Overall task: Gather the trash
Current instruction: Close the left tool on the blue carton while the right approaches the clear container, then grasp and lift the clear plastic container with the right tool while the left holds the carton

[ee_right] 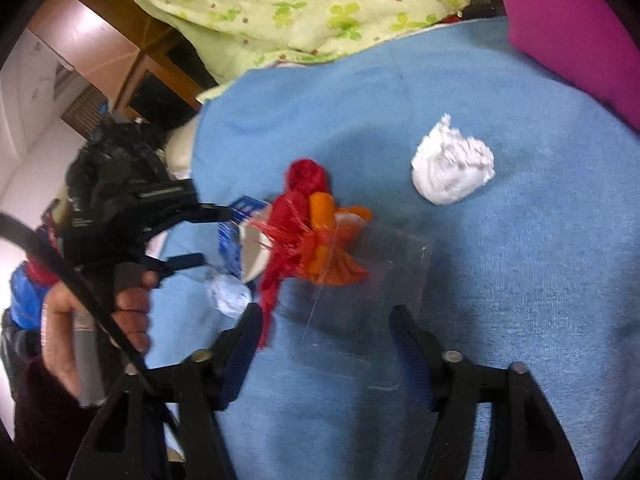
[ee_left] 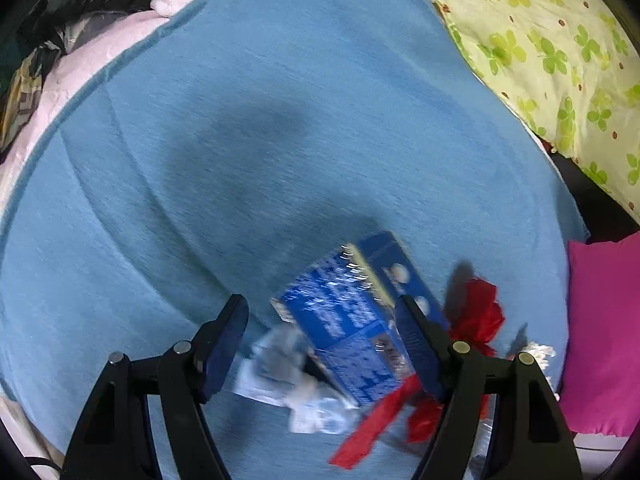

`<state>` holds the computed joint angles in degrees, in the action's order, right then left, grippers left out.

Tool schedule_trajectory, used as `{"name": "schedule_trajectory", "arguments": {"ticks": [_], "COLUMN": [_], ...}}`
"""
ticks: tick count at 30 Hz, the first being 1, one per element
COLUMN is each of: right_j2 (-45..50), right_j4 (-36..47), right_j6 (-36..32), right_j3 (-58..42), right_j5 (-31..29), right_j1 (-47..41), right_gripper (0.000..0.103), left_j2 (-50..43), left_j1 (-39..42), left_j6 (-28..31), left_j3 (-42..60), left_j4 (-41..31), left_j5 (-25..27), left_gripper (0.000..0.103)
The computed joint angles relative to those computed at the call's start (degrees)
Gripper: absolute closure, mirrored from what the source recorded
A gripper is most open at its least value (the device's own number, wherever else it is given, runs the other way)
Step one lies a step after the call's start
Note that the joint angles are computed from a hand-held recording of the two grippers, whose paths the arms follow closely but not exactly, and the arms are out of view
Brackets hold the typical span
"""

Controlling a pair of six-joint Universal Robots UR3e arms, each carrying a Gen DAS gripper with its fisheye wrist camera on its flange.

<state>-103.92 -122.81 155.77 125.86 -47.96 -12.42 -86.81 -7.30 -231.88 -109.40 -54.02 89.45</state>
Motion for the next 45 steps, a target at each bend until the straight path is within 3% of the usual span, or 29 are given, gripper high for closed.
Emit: {"name": "schedule_trajectory", "arguments": {"ticks": [5, 8, 15, 22, 26, 28, 29, 30, 31, 34, 37, 38, 39, 43, 45], "right_j2": [0.7, -2.2, -3.9, -0.6, 1.4, 1.0, 0.0, -1.0, -2.7, -4.1, 1.6, 3.9, 5.9, 9.9, 10.1], "right_j4": [0.8, 1.5, 4.7, 20.5, 19.9, 19.9, 19.0, 18.8, 18.6, 19.1, 15.6, 14.5, 13.0, 11.2, 4.6], "right_j6": [-3.0, -5.1, -9.4, -16.9, -13.8, -12.4, -11.2, -10.8, -10.6, -11.5, -7.8, -6.4, -4.9, -3.8, 0.3], "right_j3": [-0.1, 1.4, 1.4, -4.6, -5.5, -5.2, -4.3, -3.7, -2.5, -2.0, -3.9, -4.6, -5.2, -5.8, -4.2], "right_j5": [0.2, 2.0, 3.5, 7.7, 7.2, 7.9, 8.5, 9.1, 10.5, 12.2, 9.0, 7.9, 6.5, 6.1, 4.1], "right_j1": [-0.6, -3.2, -6.9, -9.7, -9.9, -11.3, -11.8, -12.4, -13.8, -15.3, -12.1, -10.6, -9.1, -5.9, -2.9], "right_gripper": [0.073, 0.076, 0.076, 0.075, 0.072, 0.066, 0.052, 0.033, 0.029, 0.029, 0.029, 0.029, 0.029, 0.029, 0.03], "left_j2": [3.5, 3.7, -3.8, -6.4, -8.0, -8.7, -7.8, -7.5, -6.7, -4.5, -3.5, -3.3, -2.9, -1.3, 0.8], "left_j1": [3.7, 4.0, 0.7, 1.1, 0.0, -1.1, -1.2, -1.5, -2.0, -3.5, -3.3, -3.2, -3.1, -1.0, 0.9], "left_j6": [0.8, 0.0, 0.1, -5.8, -6.5, -7.9, -8.0, -8.2, -8.2, -7.0, -5.1, -4.6, -3.5, -1.2, -1.0], "left_j3": [-5.7, -7.4, -1.2, -3.1, -2.3, -1.9, -3.1, -3.5, -4.4, -5.6, -5.7, -5.4, -4.9, -5.8, -8.7], "left_j4": [4.5, 9.7, 9.2, 15.7, 17.2, 18.4, 18.9, 19.4, 19.9, 20.0, 19.8, 19.2, 17.6, 16.3, 18.2], "left_j5": [-5.5, -8.6, -9.2, -10.7, -10.3, -8.8, -8.5, -7.9, -6.9, -3.3, -2.7, -2.5, -2.3, -5.0, -7.7], "left_gripper": [0.027, 0.027, 0.026, 0.021, 0.02, 0.02, 0.021, 0.022, 0.024, 0.036, 0.043, 0.061, 0.069, 0.069, 0.068]}}
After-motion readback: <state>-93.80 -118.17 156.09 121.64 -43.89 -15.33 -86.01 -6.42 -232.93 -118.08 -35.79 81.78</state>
